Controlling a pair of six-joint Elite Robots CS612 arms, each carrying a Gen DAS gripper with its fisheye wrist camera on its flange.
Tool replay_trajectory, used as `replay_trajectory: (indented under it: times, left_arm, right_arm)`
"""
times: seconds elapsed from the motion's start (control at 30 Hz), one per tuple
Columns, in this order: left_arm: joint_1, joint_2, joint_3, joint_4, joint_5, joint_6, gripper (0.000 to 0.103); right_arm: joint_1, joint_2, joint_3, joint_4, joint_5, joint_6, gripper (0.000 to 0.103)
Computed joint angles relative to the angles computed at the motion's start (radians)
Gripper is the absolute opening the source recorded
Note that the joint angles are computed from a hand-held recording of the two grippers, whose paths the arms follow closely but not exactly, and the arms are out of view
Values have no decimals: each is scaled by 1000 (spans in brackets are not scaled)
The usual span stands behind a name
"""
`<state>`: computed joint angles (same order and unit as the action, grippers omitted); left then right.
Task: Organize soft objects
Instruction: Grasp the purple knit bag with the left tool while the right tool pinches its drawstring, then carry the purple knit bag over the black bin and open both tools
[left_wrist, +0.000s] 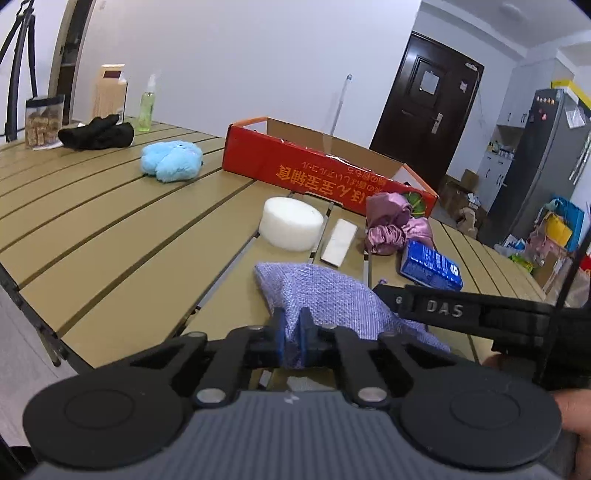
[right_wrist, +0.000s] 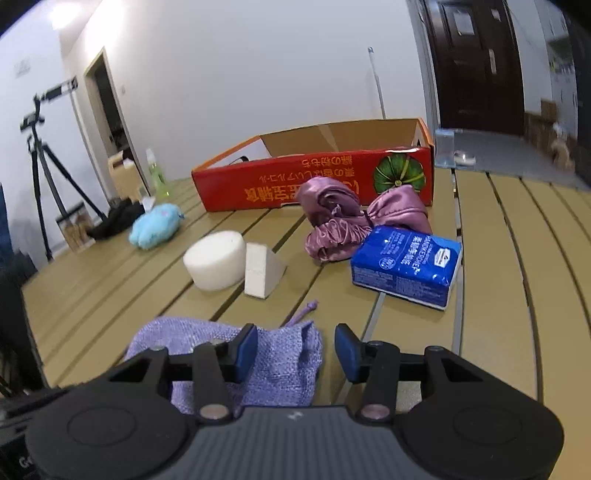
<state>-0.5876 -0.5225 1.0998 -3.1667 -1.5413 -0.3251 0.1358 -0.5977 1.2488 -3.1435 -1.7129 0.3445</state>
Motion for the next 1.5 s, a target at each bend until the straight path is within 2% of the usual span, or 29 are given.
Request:
replay_trajectory:
  times: [0.07, 0.2, 0.23, 0.27, 0.33, 0.5, 0.6, 0.7, 0.77, 0.87, 0.93, 1.03, 1.13, 1.23, 1.3, 1.37, 1.4, 1.43, 1.5]
  left_arm:
    - [0, -1, 2, -1, -3, 2, 7]
    - [0, -2, 6, -6, -6, -4, 6]
    - [0, -4, 8, -9, -6, -2, 6]
    - [2, -5, 11, -18, -10, -5, 6]
    - [6, -11, 21, -36, -24, -14, 6]
    - [9, -26, 42, -47, -17, -13, 6]
    - [14, -52, 85, -90, -17, -29, 6]
    - [25, -104, 177, -169, 4, -18, 5]
    - [37, -151, 264, -220, 41, -18, 5]
    - [63, -217, 392, -232, 91, -76, 5]
    - [74, -251, 463, -209, 147, -118, 5]
    - [97, -275, 531, -157, 171, -217, 5]
    - [115, -276, 561, -105, 185, -287, 5]
    - [139, -267, 558, -19, 140, -351, 6]
    - [152, -258, 546, 72, 120, -408, 6]
    - [169, -235, 518, 165, 74, -425, 10]
    - [170, -225, 503, 217, 79, -428, 18]
    - [172, -210, 481, 292, 82, -442, 31]
    - [178, -189, 454, 372, 57, -458, 38]
  right_arm:
    - [9, 3, -8, 17, -33, -43, 30]
    - [24, 12, -19, 6, -79, -99, 15]
    - [25, 12, -18, 2, -86, -95, 4]
    - [25, 9, -16, 1, -91, -81, 4]
    - [16, -1, -1, -18, -55, -39, 4]
    - [9, -12, 19, -60, -7, -11, 4]
    - [7, -21, 29, -98, 35, 17, 4]
    - [14, -23, 28, -138, 106, 12, 4]
    - [26, -18, 18, -156, 180, -3, 4]
    - [51, -8, -5, -140, 306, -43, 4]
    - [76, 5, -33, -95, 369, -105, 4]
    - [116, 36, -95, 27, 418, -181, 4]
    - [154, 72, -158, 156, 420, -273, 4]
    - [181, 109, -220, 302, 401, -326, 4]
    - [195, 133, -261, 408, 377, -348, 4]
    - [202, 167, -316, 528, 366, -351, 7]
    - [207, 184, -341, 575, 351, -334, 15]
    - [213, 210, -379, 639, 326, -315, 25]
    - [220, 261, -463, 796, 304, -329, 34]
